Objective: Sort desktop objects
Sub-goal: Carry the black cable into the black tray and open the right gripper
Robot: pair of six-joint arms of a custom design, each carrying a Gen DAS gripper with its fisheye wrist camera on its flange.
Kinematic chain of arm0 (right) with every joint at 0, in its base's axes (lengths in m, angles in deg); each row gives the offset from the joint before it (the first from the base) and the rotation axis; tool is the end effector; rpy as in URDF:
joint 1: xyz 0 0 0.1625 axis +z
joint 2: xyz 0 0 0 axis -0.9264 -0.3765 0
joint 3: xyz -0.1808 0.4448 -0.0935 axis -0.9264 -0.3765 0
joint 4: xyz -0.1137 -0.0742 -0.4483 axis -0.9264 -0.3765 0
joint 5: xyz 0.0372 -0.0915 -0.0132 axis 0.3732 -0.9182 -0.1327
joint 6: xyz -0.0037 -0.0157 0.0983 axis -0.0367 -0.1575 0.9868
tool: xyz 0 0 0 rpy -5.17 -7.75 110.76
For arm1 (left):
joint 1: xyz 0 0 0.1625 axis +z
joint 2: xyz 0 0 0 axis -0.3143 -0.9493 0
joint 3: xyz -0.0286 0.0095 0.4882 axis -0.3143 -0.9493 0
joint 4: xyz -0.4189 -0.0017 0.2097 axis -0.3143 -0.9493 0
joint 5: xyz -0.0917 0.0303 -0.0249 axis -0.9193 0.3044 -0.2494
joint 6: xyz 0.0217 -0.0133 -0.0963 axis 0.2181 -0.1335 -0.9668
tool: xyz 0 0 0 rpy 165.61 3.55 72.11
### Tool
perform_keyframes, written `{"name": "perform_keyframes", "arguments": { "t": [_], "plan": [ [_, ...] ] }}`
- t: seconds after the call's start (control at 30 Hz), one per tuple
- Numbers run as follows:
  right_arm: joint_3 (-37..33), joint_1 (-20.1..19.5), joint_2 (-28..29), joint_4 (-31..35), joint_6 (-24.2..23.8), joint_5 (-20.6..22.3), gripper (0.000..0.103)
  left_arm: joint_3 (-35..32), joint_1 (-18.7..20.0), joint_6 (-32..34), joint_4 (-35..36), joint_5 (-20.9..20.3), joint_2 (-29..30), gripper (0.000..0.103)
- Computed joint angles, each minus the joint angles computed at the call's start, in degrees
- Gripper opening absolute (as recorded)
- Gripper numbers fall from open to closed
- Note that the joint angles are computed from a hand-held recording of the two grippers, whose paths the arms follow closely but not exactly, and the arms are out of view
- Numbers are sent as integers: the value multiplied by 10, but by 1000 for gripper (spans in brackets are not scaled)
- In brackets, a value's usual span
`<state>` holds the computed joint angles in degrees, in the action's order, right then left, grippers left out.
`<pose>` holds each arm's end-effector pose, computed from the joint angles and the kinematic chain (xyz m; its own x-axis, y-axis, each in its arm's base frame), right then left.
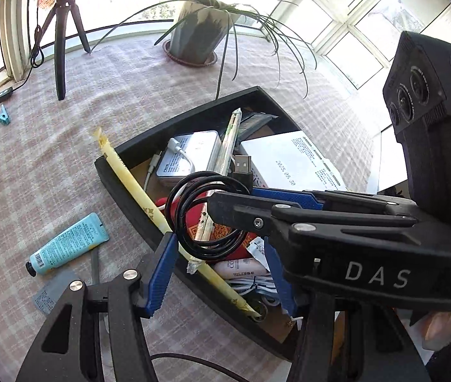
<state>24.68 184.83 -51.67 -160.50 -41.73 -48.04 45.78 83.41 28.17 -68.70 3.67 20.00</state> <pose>0.3608 -0.5646 0.0252 -0.8218 0.5087 0.2566 0.2383 0.7160 -0.6562 -0.1323 -0.6303 0.2180 -0.6073 0.7943 -0.0163 0.7704 0.5938 0.2322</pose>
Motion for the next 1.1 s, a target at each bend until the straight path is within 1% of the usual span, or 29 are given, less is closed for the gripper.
{"name": "perform_keyframes", "arguments": {
  "t": [0.13,0.23,0.33,0.4,0.63,0.8,0.93,1.1],
  "plan": [
    [33,-4,-27,-9,21,-9,36,2,-15,1,1,-6,12,53],
    [54,-2,-43,-20,43,-22,36,-6,-14,-1,9,-16,15,53],
    [64,1,-52,-19,52,-37,36,-6,-14,-1,0,-7,13,53],
    [66,1,-55,-18,54,-39,36,-10,-11,-4,2,-5,12,53],
    [49,5,-45,-1,41,-37,36,-10,-2,5,-6,23,1,53],
    [26,10,-28,15,23,-38,38,-8,9,16,-18,54,-9,53],
    [4,10,-10,26,6,-30,43,-19,28,15,-23,80,-12,54],
    [-28,6,14,32,-20,-9,43,-46,63,0,-29,107,-13,54]
  ]
}}
